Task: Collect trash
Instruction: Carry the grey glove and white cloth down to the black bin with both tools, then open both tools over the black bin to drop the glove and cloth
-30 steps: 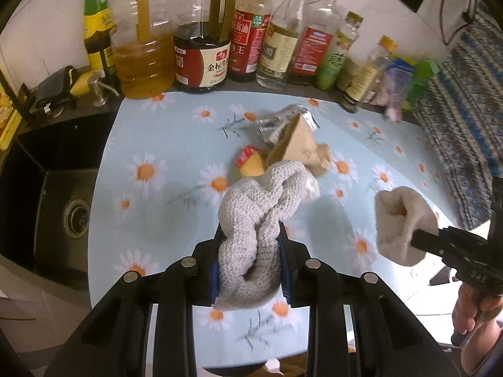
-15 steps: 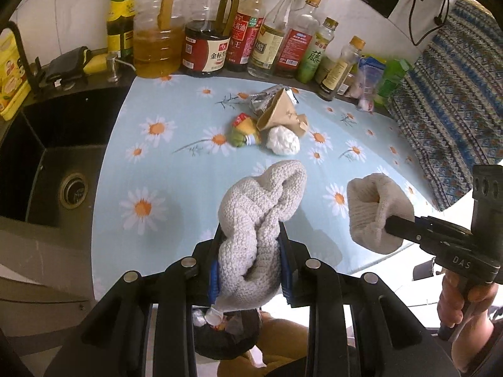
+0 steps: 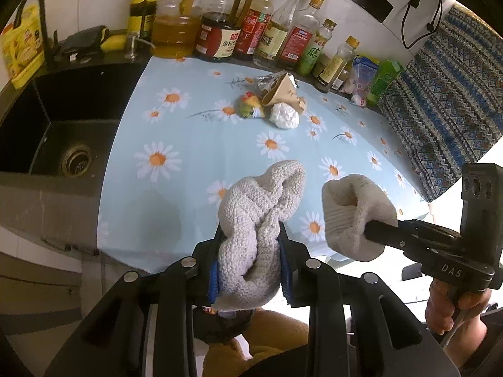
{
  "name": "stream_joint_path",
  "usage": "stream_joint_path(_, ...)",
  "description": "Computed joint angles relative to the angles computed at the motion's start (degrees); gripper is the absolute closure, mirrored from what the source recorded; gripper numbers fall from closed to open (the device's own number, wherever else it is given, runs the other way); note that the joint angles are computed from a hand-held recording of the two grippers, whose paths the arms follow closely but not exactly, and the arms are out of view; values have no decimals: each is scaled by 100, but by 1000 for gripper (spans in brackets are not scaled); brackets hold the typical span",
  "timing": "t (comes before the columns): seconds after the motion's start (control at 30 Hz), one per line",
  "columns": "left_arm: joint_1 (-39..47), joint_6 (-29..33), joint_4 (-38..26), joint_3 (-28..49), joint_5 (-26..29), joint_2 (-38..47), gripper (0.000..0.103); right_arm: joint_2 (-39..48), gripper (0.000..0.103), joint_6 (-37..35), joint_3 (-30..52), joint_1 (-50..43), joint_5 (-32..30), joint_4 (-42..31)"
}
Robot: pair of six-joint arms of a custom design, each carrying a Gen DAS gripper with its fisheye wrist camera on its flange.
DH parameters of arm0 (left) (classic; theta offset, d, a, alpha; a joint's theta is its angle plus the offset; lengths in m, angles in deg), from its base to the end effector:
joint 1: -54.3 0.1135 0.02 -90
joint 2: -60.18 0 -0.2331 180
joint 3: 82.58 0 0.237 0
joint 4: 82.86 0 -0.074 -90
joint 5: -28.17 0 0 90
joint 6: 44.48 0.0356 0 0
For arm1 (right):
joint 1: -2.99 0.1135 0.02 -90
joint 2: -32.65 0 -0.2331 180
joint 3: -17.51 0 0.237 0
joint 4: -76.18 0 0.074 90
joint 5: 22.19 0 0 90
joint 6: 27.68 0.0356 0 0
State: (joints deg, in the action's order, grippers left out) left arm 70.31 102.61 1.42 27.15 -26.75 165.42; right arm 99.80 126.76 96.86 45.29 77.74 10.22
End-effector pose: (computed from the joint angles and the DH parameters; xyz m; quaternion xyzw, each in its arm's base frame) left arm 0.3087 0.0673 0.2538 0.3315 0.8940 -0.2482 0.1712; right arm 0.1710 0.1473 0.2904 0.2082 0.9241 0.1996 0.2509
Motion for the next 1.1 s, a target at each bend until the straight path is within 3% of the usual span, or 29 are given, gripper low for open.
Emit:
stream_joint_path(0.53, 859, 730, -104, -720, -383, 211, 75, 898, 79, 600, -146, 805, -303, 730)
stream_joint_path(1.1, 964, 376, 905, -1958, -1271, 566, 75, 1355, 79, 927, -1153, 917, -1203, 1875)
